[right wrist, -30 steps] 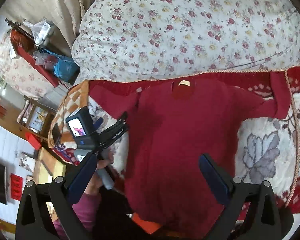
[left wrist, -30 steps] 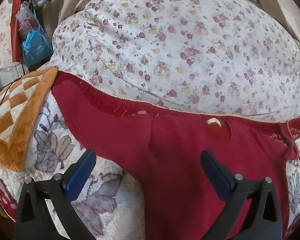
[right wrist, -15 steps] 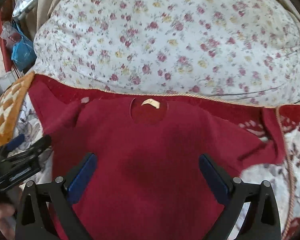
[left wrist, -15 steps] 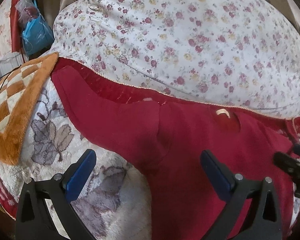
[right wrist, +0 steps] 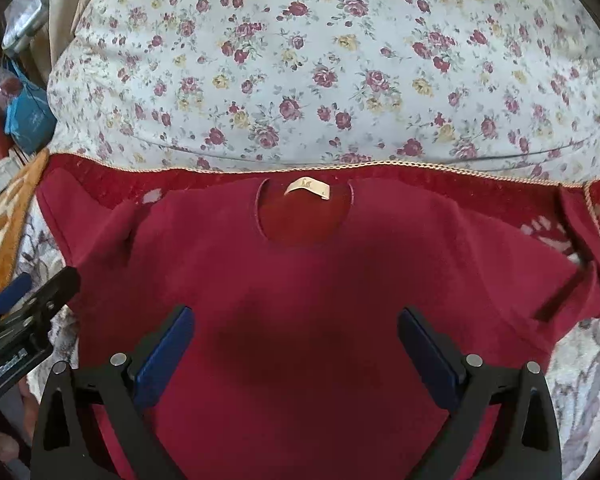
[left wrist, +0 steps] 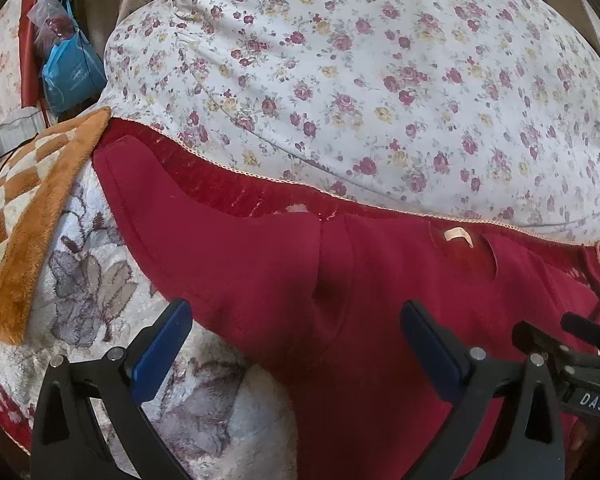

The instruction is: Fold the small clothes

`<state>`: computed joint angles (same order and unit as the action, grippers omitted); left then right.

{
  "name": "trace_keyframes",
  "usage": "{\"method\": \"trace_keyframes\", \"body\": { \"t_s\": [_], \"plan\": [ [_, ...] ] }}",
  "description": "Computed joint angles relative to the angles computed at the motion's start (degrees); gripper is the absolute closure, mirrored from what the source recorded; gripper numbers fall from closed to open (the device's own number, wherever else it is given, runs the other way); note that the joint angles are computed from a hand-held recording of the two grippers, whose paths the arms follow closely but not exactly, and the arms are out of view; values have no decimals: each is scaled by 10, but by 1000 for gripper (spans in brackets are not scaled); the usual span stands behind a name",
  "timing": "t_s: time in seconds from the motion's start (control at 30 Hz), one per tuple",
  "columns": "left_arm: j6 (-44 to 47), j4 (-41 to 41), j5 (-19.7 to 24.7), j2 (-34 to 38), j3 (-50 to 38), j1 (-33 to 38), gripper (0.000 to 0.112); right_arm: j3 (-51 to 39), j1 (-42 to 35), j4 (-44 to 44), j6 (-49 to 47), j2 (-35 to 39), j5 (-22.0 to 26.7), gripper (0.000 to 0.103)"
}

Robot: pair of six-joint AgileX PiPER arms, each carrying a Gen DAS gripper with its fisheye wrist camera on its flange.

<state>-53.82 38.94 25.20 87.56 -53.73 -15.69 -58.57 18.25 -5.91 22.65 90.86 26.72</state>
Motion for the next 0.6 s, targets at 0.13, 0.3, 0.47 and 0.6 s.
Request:
{"method": "trace_keyframes", "body": {
  "t_s": [0.13, 0.3, 0.47, 0.6],
  "plan": [
    [-13, 20, 1, 4, -2, -3, 9, -9, -3, -3, -4, 4, 11, 0],
    [-18, 25, 2, 11, -6, -5, 9, -13, -9, 33, -42, 14, 13, 0],
    [-30, 34, 0, 10, -1, -6, 9, -11, 2, -24, 20, 16, 17, 0],
    [-36, 37, -3, 7, 5, -3, 9, -11, 2, -33, 34, 18, 17, 0]
  ]
}}
